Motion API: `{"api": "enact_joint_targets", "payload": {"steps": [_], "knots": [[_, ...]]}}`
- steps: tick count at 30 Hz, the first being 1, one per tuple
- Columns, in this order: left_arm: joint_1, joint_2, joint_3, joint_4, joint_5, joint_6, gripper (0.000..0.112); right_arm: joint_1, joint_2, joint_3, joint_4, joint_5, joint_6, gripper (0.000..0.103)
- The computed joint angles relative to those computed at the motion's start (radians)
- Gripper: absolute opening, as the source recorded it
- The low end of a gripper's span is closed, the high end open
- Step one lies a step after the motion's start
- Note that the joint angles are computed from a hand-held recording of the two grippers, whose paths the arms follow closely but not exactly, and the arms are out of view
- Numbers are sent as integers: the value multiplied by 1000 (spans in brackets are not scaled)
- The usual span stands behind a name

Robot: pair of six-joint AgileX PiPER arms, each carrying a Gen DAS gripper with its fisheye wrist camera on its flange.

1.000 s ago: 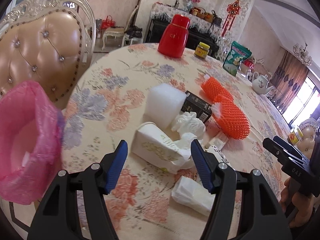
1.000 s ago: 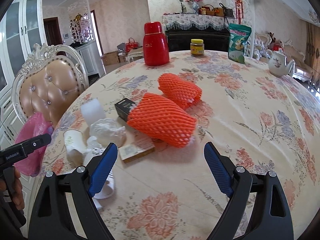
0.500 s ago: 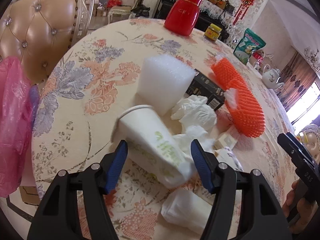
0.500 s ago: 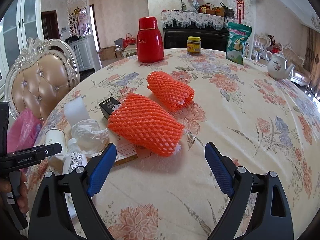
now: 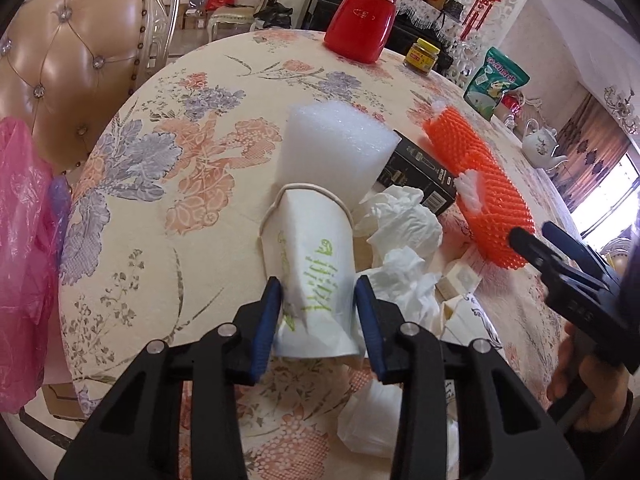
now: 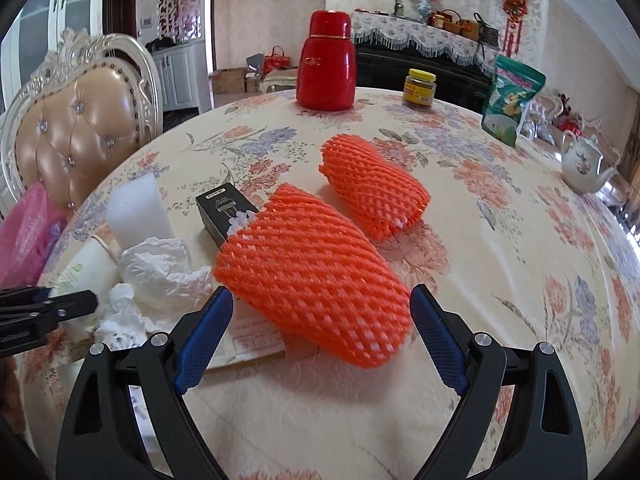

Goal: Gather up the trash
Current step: 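Grasp the white paper cup with the left tool while the right tool grasps an orange foam net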

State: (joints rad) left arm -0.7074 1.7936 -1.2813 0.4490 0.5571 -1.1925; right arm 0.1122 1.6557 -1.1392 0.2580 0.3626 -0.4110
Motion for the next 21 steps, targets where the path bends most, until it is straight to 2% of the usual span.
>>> {"api": "enact_joint_targets", "payload": {"steps": [5,11,13,16,18,21], "knots": [[-1,-46,32,50,-7,-35,37,18,45,-49,-80,9,57,85],[-10,-74,44,75,-3,-48,38,27,119,-120,-99,60,64,83],[-13,-83,51,85,-2,-58,38,22,135,-135,-64,83,38,65],[-14,-95,59,94,2,-66,38,21,135,-128,-44,89,22,49],[-17,-103,65,102,3,-74,38,16,123,-111,-16,84,1,40],[-24,-116,75,119,2,-91,38,1,95,-81,42,75,-38,34]]}}
